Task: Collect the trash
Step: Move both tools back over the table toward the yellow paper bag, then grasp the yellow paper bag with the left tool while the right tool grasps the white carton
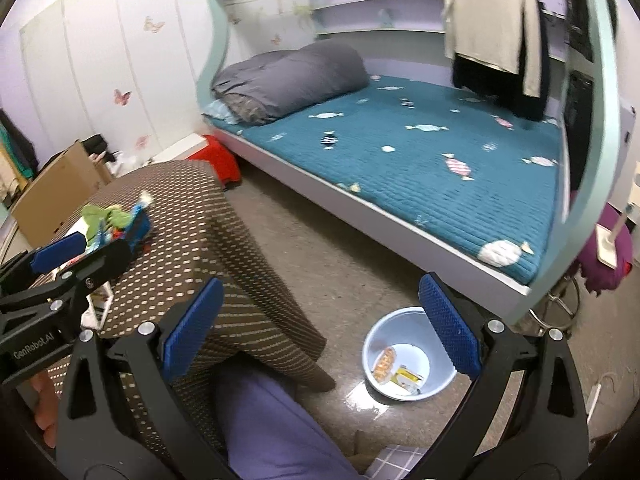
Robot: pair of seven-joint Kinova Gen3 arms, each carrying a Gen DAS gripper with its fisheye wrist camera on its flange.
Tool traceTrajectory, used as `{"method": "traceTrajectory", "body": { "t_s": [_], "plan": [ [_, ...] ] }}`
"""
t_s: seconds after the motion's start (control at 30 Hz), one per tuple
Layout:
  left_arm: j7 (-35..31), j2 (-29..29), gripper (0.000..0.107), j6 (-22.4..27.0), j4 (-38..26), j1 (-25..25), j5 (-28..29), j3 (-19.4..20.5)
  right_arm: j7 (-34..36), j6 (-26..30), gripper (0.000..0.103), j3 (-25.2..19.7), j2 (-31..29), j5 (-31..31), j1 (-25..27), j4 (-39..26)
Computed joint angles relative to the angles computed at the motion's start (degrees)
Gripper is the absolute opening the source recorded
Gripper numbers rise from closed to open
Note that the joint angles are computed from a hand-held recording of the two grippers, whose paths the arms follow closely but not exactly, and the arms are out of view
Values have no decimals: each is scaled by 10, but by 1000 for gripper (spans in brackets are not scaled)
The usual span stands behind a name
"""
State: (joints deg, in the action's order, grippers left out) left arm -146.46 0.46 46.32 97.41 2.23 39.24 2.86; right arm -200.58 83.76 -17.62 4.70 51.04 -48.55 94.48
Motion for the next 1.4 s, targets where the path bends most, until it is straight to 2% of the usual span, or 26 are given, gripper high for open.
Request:
{"method": "traceTrajectory", "body": {
  "t_s": [0.6,1.0,1.23,1.4],
  "plan": [
    [74,20,81,-9,-16,-92,-30,-47,125,-102,96,45,67,1,-15,-82],
    [162,61,81,-3,-43,-131,-99,-44,204,-141,96,83,113,-29,-27,-140],
    [199,99,83,27,-74,-139,-123,-27,244,-152,96,101,134,-53,-29,-168],
    [220,120,83,26,-86,-132,-139,-16,253,-155,96,111,138,-64,-31,-174]
  ]
}}
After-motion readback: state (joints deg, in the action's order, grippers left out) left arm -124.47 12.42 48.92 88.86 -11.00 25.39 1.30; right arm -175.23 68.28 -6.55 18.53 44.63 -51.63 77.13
